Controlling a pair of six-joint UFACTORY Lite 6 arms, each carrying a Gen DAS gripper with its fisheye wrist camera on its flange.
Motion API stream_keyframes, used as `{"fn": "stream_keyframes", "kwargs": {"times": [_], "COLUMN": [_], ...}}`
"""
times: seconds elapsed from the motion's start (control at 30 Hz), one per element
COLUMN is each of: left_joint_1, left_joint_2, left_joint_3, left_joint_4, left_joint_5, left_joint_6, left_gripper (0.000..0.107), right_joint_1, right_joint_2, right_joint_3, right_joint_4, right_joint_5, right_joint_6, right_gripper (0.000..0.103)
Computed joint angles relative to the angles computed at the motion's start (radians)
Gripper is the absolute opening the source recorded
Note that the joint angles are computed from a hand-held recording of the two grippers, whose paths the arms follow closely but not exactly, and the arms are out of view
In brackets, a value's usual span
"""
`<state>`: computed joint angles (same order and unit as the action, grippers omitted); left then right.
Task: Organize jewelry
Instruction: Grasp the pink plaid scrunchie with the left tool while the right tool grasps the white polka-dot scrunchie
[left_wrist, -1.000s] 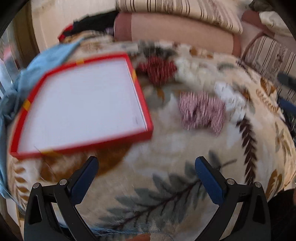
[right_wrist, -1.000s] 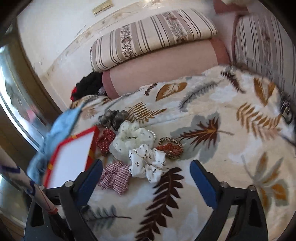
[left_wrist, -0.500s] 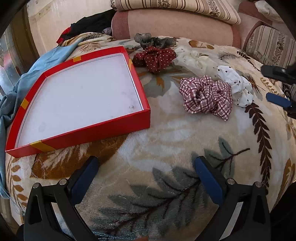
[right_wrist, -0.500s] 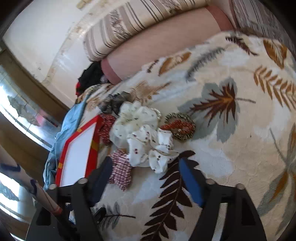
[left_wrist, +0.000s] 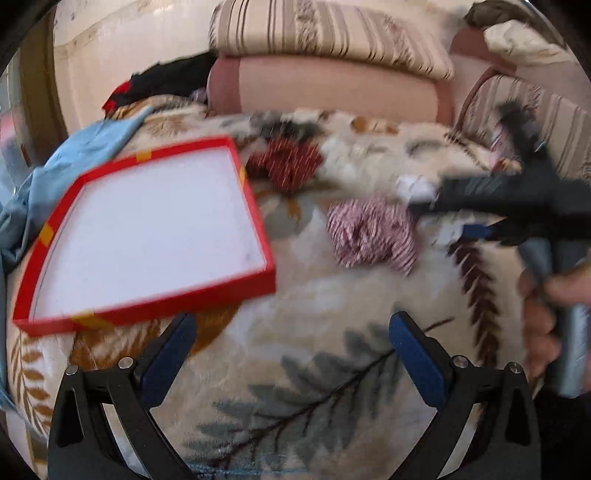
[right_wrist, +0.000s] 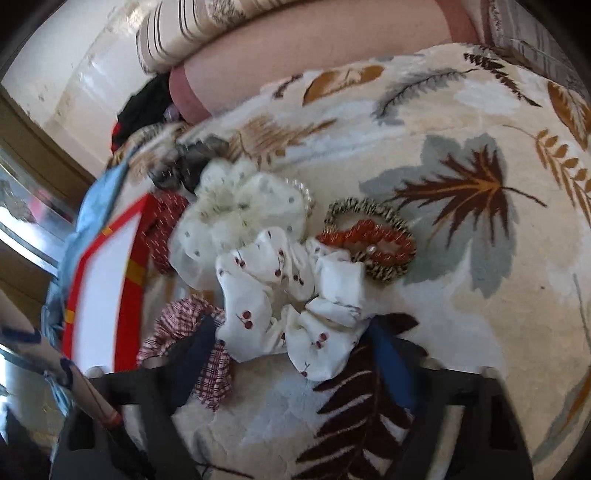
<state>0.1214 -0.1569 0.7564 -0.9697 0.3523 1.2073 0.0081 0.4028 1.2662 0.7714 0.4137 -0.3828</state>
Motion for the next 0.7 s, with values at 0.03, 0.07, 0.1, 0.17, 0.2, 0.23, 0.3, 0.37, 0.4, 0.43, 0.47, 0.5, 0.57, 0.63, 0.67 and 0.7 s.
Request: {"fn": "stream_keyframes", "kwargs": {"times": [0.03,0.07,0.1,0.17,0.2,0.23,0.3,0.37,0.4,0.43,0.47,0.5,0.57,0.63,0.67,0.7], "left_joint_1": [0.009,0.015,0.02,-0.002,-0.017,-0.036,-0.095,-0.148,-0.18,-0.193,-0.221,-0.234,-0.245,-0.256,-0.264,-0.269], "left_joint_2": [-0.005,0.0,0.019,0.071,0.097,0.126,0.211,0.3,0.338,0.364,0.413,0.435,0.466,0.5,0.512,0.516], "left_joint_3": [0.009,0.024,0.055,0.122,0.156,0.197,0.31,0.395,0.421,0.44,0.475,0.485,0.489,0.489,0.49,0.486], "left_joint_4": [-0.03,-0.035,-0.029,0.018,0.042,0.059,0.14,0.225,0.268,0.299,0.358,0.375,0.365,0.372,0.389,0.398], "left_joint_5": [0.017,0.031,0.054,0.06,0.061,0.059,0.078,0.074,0.041,0.033,0.023,0.011,0.0,-0.023,-0.035,-0.045], "left_joint_6": [0.024,0.021,0.0,-0.084,-0.124,-0.159,-0.277,-0.387,-0.446,-0.475,-0.535,-0.556,-0.542,-0.533,-0.529,-0.526], "left_gripper": [0.103,0.103,0.103,0.103,0.103,0.103,0.103,0.103,0.103,0.103,0.103,0.103,0.103,0.091,0.07,0.061], "right_joint_1": [-0.008,-0.019,-0.032,-0.058,-0.074,-0.092,-0.138,-0.175,-0.183,-0.192,-0.2,-0.201,-0.199,-0.19,-0.181,-0.174], "right_joint_2": [-0.002,-0.014,-0.036,-0.106,-0.141,-0.171,-0.236,-0.275,-0.288,-0.3,-0.305,-0.3,-0.289,-0.284,-0.278,-0.27], "right_joint_3": [-0.006,-0.027,-0.052,-0.115,-0.145,-0.173,-0.236,-0.27,-0.279,-0.289,-0.291,-0.286,-0.279,-0.275,-0.268,-0.263], "right_joint_4": [0.042,0.125,0.183,0.27,0.316,0.367,0.491,0.554,0.56,0.565,0.566,0.569,0.574,0.577,0.577,0.585], "right_joint_5": [0.006,0.009,0.008,-0.005,0.002,0.007,0.022,0.041,0.041,0.04,0.043,0.045,0.05,0.048,0.045,0.042], "right_joint_6": [-0.03,-0.102,-0.161,-0.253,-0.297,-0.349,-0.471,-0.536,-0.543,-0.551,-0.551,-0.55,-0.555,-0.562,-0.561,-0.571], "right_gripper": [0.03,0.028,0.024,0.021,0.021,0.021,0.021,0.021,0.021,0.021,0.021,0.021,0.021,0.021,0.021,0.021]}}
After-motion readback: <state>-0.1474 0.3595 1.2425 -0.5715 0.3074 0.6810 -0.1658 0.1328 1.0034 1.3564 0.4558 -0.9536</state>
